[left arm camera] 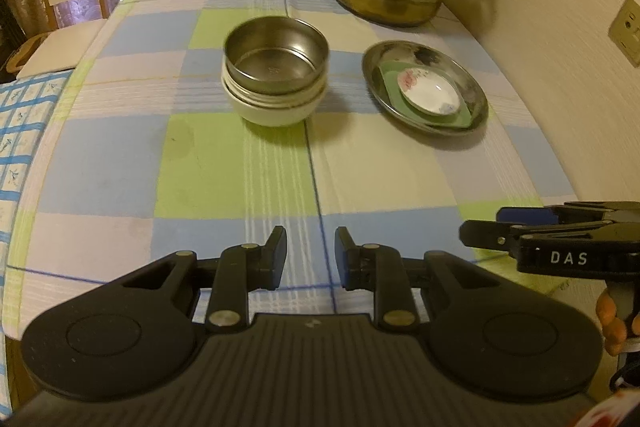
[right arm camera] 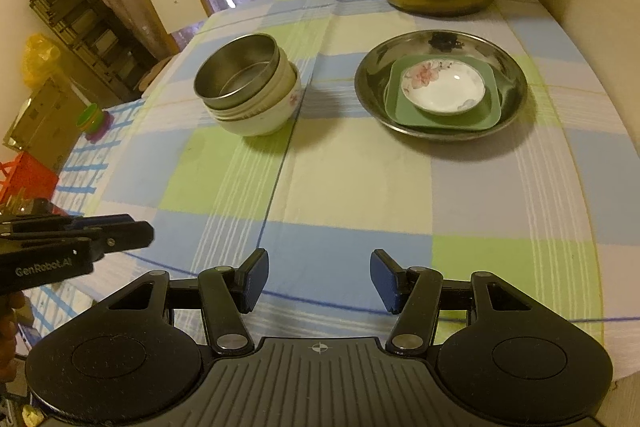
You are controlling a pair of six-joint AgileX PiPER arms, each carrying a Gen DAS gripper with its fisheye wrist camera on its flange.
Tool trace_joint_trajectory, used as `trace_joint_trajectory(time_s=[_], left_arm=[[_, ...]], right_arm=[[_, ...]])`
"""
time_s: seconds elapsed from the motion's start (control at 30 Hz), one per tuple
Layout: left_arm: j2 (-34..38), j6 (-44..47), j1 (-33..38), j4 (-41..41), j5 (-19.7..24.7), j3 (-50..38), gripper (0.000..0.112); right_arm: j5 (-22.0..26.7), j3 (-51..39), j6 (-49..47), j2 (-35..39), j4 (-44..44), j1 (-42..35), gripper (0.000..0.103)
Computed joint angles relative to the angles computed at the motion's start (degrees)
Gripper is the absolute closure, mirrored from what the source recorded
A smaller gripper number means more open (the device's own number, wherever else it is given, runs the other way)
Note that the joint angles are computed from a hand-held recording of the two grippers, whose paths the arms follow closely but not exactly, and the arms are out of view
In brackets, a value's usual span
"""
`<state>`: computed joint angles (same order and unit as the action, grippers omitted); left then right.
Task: Organize plates and bowls
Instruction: 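Move the left gripper to the bowl stack's rim and close it while the right gripper closes beside it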
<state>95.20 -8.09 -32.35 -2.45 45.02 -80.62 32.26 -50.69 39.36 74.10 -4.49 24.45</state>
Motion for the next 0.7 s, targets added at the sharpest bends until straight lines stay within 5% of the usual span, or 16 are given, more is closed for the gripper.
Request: trace_joint_trajectory(time_s=[0.43,0.7], left_arm=[[12.3,4.1,8.4,0.3,-3.2,-14.6,0.09],[23.4,7.8,10.7,-3.9,-0.8,-30.6,0.09]], right_arm=[[-6.1,-10.6,-1.5,11.6,-3.1,-5.6,0.047],[-10.4,-21.8,-5.9,22.2,-0.8,-7.7,0.047]])
